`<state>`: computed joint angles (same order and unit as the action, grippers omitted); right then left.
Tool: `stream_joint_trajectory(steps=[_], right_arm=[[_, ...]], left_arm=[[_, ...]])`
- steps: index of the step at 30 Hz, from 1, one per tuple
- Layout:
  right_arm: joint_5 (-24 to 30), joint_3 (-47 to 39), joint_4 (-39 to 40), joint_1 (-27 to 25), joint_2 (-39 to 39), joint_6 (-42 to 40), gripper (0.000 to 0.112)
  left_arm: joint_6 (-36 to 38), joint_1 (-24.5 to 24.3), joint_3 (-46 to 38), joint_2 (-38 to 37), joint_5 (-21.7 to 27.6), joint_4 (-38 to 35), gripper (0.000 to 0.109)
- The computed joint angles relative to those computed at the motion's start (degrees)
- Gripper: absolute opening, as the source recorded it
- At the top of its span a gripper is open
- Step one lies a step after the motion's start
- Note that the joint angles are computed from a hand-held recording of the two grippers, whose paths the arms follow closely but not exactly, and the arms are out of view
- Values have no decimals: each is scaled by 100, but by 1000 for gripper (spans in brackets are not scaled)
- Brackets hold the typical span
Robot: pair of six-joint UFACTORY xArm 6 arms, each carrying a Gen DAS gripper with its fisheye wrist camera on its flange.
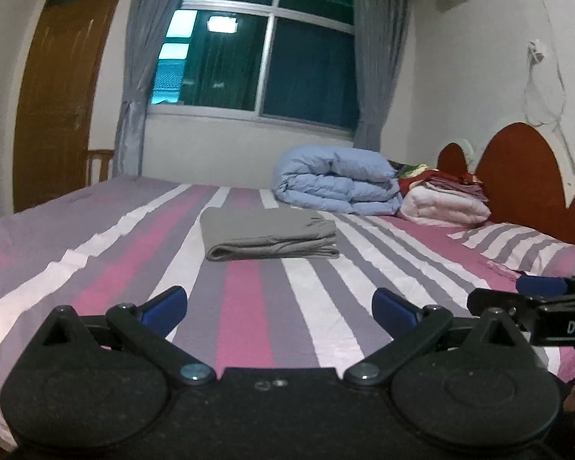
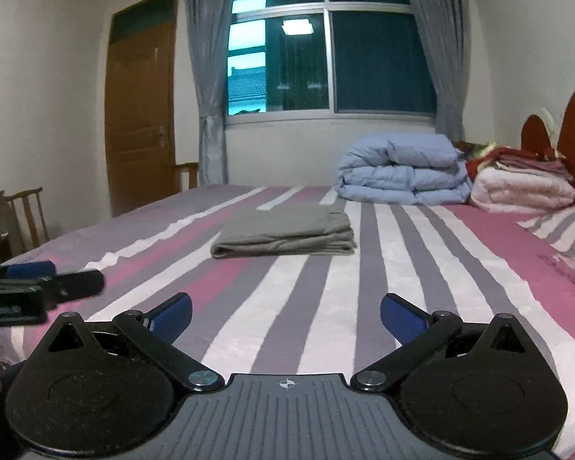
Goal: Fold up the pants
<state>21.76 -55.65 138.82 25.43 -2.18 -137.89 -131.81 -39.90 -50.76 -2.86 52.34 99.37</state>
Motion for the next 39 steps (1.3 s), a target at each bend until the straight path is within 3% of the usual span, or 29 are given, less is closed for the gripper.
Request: stream_joint_trajectory(steps=[9,39], right_arm=[[-272,-301,266,148,255,-232,103],[-250,-307,306,45,247,-35,103]], left_arm=[[-155,-13,67,-23,89,-24,97],[-13,14,159,-97,24,17,97]])
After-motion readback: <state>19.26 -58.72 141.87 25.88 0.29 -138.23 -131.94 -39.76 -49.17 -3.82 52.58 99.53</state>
